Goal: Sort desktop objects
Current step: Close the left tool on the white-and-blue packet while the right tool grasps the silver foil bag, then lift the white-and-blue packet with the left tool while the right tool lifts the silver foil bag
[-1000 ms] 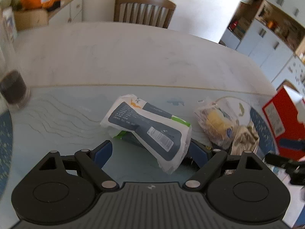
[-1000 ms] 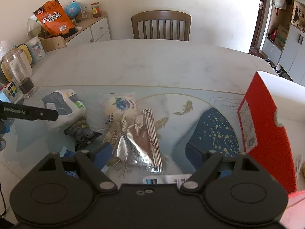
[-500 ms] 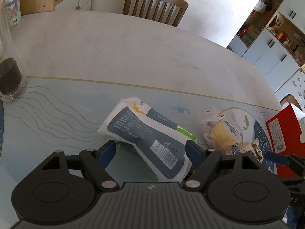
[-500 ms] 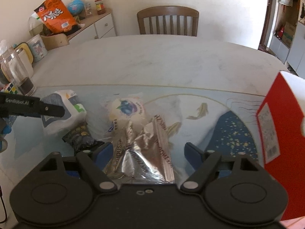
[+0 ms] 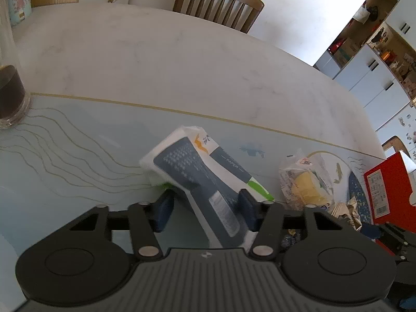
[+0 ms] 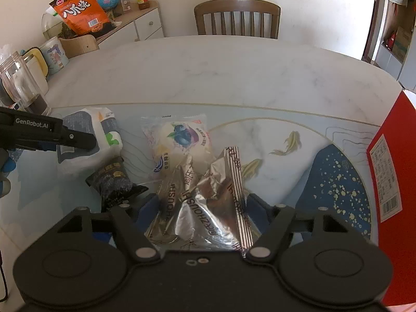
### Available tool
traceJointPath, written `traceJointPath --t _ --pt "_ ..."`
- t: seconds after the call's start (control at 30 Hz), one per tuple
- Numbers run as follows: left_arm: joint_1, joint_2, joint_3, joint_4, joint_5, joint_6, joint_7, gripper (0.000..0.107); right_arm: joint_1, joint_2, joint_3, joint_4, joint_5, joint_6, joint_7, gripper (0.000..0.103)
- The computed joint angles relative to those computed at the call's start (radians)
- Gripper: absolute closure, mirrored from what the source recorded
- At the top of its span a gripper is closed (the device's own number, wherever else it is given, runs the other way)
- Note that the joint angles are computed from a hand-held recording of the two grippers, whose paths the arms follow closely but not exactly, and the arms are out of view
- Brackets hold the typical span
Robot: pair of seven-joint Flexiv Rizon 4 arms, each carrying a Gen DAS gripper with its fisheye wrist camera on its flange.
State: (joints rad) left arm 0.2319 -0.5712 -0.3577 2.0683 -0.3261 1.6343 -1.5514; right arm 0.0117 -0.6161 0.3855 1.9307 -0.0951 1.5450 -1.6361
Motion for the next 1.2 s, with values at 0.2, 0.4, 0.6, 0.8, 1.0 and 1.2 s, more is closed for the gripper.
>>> traceJointPath --t 0.2,0.4,0.6,0.8,1.0,1.2 --pt "0.019 0.001 -0.021 0.008 0.001 0.011 -0.004 0.074 -0.007 0.002 0.009 0.000 0.006 -0.005 -0.010 0.042" --pt "0.022 0.008 -0.023 0.018 0.011 0.037 -0.031 0.089 0.008 0.017 -0.010 0.016 0.006 0.012 -0.003 0.054" --pt "0.049 0.023 -0.047 0.041 0.034 0.065 -0.068 0.093 0.002 0.037 -0.015 0.034 0.003 0.030 0.007 0.057" --pt "0.080 0.041 -0.078 0.066 0.076 0.096 -0.111 0.094 -0.007 0.063 -0.016 0.065 -0.007 0.060 0.020 0.057" --pt "0.121 0.069 -0.125 0.089 0.131 0.117 -0.146 0.094 -0.032 0.092 -0.001 0.095 -0.020 0.094 0.033 0.057" --pt "0.172 0.084 -0.199 0.100 0.184 0.133 -0.179 0.094 -0.071 0.122 0.022 0.125 -0.038 0.124 0.045 0.057"
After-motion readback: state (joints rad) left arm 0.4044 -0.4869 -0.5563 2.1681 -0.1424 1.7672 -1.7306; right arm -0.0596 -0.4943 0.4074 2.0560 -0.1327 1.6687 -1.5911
